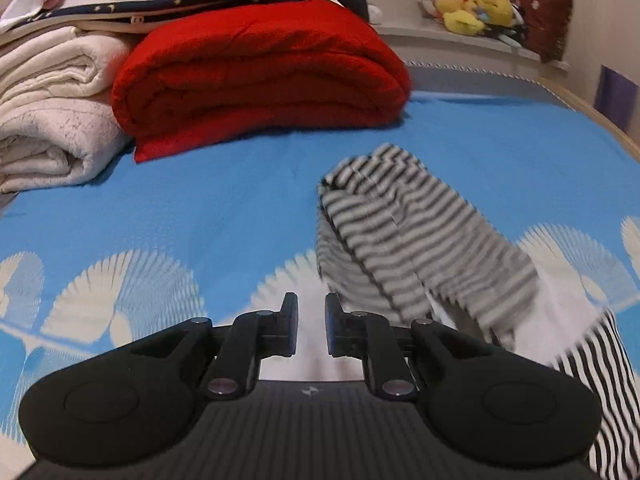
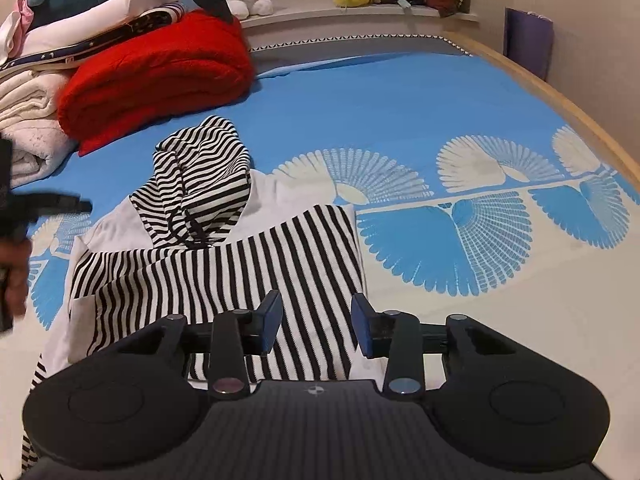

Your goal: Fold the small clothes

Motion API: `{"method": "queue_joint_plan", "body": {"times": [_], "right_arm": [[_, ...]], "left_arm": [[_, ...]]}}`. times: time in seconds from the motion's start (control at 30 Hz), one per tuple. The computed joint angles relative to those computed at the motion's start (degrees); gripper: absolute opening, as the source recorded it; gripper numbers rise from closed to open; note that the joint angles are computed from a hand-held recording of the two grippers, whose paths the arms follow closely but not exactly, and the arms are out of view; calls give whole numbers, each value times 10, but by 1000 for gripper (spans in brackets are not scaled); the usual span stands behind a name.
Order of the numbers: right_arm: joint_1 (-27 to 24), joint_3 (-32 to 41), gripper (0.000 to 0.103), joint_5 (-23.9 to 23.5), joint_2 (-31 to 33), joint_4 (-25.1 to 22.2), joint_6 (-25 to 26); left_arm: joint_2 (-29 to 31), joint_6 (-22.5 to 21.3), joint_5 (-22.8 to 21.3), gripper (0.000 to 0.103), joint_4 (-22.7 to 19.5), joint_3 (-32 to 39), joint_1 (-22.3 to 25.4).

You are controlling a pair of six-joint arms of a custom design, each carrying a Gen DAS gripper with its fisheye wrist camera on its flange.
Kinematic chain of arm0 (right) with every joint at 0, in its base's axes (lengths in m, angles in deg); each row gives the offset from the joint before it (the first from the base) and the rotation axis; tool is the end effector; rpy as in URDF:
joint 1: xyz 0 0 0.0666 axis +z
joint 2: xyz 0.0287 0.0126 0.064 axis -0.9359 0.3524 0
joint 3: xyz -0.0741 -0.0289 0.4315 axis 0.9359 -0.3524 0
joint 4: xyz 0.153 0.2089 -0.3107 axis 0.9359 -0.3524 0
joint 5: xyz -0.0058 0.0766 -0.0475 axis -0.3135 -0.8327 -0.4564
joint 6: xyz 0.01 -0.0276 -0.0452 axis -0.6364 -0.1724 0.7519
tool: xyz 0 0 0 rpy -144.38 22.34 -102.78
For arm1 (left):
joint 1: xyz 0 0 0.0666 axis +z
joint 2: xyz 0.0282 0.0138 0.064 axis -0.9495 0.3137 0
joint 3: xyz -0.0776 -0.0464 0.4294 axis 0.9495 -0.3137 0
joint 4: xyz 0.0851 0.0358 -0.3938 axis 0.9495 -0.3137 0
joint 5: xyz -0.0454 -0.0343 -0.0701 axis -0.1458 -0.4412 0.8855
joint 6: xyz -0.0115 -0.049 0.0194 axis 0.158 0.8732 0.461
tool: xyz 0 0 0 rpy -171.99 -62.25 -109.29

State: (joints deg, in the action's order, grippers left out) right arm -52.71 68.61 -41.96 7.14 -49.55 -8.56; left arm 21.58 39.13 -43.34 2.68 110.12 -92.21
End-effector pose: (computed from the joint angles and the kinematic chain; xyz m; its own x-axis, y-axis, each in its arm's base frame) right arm 0.4617 0.1439 0.5512 -0.7435 -0.2232 -0.6304 -0.3842 0.9141 0.1295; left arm 0.5327 -0.1772 0.5156 -0.6496 -0.2952 -0.7006 -0.5006 0.8596 0.1020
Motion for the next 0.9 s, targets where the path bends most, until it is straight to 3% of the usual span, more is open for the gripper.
{"method": "queue_joint_plan", "body": {"times": [0.2,0.4,0.53,0.6,0.73,0.9], "right_arm": [[-5,13,40,-6,22,-14,-26],[4,12,40,-15,33,-10,-33],[11,12,40,-14,42,-13,-39],[14,12,40,-14,46,-16,-38],[17,8,40,-12,49,-13,-34],[18,9,40,-7,55,-17,-26]], "left_arm": [[33,-12,61,22,34,42,65],[63,-31,133,38,84,59,116],[106,-10,171,52,79,94,135],[132,-8,161,54,79,121,140],[179,-25,149,69,79,171,146],[243,-19,137,71,51,255,155]]}}
